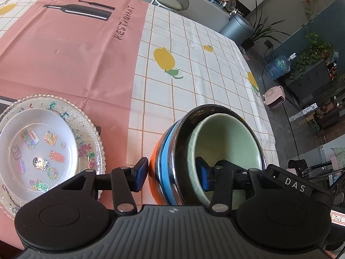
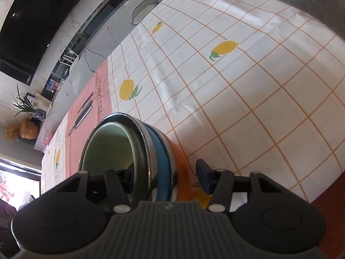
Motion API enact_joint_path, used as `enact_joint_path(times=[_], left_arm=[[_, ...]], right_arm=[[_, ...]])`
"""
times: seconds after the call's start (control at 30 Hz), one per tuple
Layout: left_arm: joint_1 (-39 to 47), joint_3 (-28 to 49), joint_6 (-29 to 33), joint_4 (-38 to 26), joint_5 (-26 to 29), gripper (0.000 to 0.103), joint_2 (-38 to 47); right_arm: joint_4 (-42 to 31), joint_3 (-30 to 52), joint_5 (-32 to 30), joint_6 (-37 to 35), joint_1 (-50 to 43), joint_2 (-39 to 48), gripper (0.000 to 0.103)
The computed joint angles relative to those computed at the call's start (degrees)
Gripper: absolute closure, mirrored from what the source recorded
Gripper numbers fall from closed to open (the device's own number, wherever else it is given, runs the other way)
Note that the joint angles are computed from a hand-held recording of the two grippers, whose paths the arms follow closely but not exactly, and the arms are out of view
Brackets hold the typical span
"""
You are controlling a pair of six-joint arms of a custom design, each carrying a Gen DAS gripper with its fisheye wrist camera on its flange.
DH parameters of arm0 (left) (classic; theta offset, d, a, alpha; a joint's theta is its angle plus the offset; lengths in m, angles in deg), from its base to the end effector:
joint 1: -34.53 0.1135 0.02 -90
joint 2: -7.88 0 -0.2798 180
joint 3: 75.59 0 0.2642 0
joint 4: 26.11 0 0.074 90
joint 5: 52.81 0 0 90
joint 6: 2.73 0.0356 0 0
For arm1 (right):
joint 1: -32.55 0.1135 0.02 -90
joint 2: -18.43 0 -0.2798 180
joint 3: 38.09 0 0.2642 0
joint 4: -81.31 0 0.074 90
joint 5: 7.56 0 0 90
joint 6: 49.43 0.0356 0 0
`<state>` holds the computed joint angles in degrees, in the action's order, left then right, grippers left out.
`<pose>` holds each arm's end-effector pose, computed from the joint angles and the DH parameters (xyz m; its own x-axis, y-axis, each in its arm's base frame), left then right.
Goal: Organize plates and bowls
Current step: 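Grip the rim of the nested bowl stack with both grippers, then lift the nested bowls and lower them onto the plate stack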
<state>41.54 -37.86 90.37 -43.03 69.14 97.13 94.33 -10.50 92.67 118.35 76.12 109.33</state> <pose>0.2197 0.0080 0.0895 -0.9169 -0.0665 -0.3936 0.1392 0.8708 -0.4716 0.1585 0.1420 0.0733 -0.7005 0.6611 -0.2688 0.4186 0.6857 0.5955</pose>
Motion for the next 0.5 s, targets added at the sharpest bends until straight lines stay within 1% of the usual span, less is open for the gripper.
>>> enact_joint_path(times=[0.03,0.1,0.13,0.2,0.4,0.5], left_arm=[[-0.3,0.0,0.2,0.1,-0.4,0.050,-0.1],[-1.4,-0.1,0.6,0.1,-1.6,0.051,-0.5],[-2.0,-0.3,0.8,0.4,-2.4,0.051,-0.6],[-2.2,-0.6,0.8,0.8,-2.7,0.052,-1.0],[-3.2,-0.4,1.9,-0.2,-4.1,0.054,-2.4],[-3.4,-0.8,2.8,-0.3,-4.8,0.054,-3.5]], right_arm=[[2.7,-0.8,-1.0,0.6,-0.5,0.9,0.052],[7.9,-2.4,-2.9,2.2,-1.6,2.7,0.052],[9.2,-2.8,-3.4,2.6,-1.9,3.2,0.052],[9.5,-2.9,-3.5,2.9,-2.0,3.4,0.053],[6.4,-2.0,-3.3,3.1,-1.7,2.0,0.054],[6.0,-1.9,-4.0,3.7,-1.7,2.0,0.055]])
